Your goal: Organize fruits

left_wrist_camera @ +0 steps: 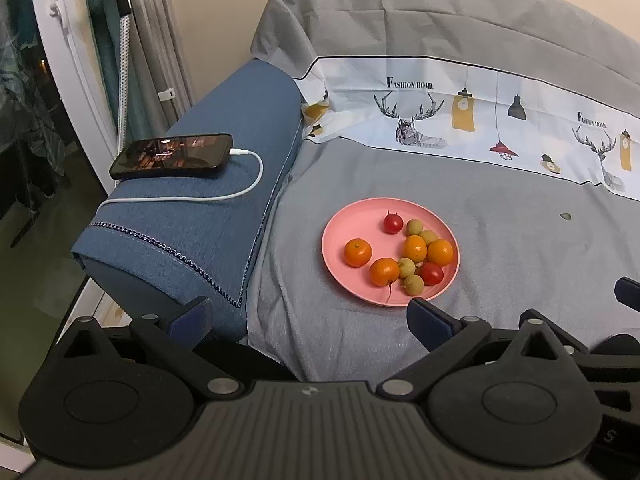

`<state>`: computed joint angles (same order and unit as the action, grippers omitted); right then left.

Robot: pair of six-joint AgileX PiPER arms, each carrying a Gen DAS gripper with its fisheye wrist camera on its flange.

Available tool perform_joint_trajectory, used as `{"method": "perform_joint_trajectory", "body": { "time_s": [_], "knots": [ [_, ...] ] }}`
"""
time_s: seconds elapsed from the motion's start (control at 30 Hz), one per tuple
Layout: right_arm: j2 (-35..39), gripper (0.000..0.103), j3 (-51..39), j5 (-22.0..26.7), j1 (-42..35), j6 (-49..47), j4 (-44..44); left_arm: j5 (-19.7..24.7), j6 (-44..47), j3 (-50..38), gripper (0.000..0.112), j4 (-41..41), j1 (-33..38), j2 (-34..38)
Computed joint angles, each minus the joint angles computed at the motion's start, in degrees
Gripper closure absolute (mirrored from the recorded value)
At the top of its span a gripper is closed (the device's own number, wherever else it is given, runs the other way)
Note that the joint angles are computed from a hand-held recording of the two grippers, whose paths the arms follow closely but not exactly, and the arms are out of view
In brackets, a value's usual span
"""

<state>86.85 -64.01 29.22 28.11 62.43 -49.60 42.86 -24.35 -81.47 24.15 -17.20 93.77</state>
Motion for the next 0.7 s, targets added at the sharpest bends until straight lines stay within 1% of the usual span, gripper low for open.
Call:
{"method": "perform_joint_trajectory", "body": {
  "time_s": [0.17,0.27,0.37,0.47,0.7],
  "knots": [
    [0.0,0.001,0.2,-0.2,0.0,0.7,-0.6,1.1,2.9,-1.3,0.009,-3.7,1.0,0.6],
    [-0.1,0.001,0.4,-0.1,0.3,1.8,-1.6,2.5,1.5,-2.0,0.009,-1.3,0.2,1.2],
    [-0.3,0.001,0.9,-0.2,0.6,3.9,-3.3,3.6,1.9,-2.7,0.009,-1.4,0.2,1.9],
    [-0.5,0.001,1.2,-0.3,0.7,4.1,-3.4,3.8,0.4,-2.6,0.009,0.4,-0.2,1.9],
    [-0.6,0.001,1.1,-0.3,0.6,3.7,-3.0,4.1,0.1,-2.8,0.009,0.7,-0.4,2.2]
  ]
}}
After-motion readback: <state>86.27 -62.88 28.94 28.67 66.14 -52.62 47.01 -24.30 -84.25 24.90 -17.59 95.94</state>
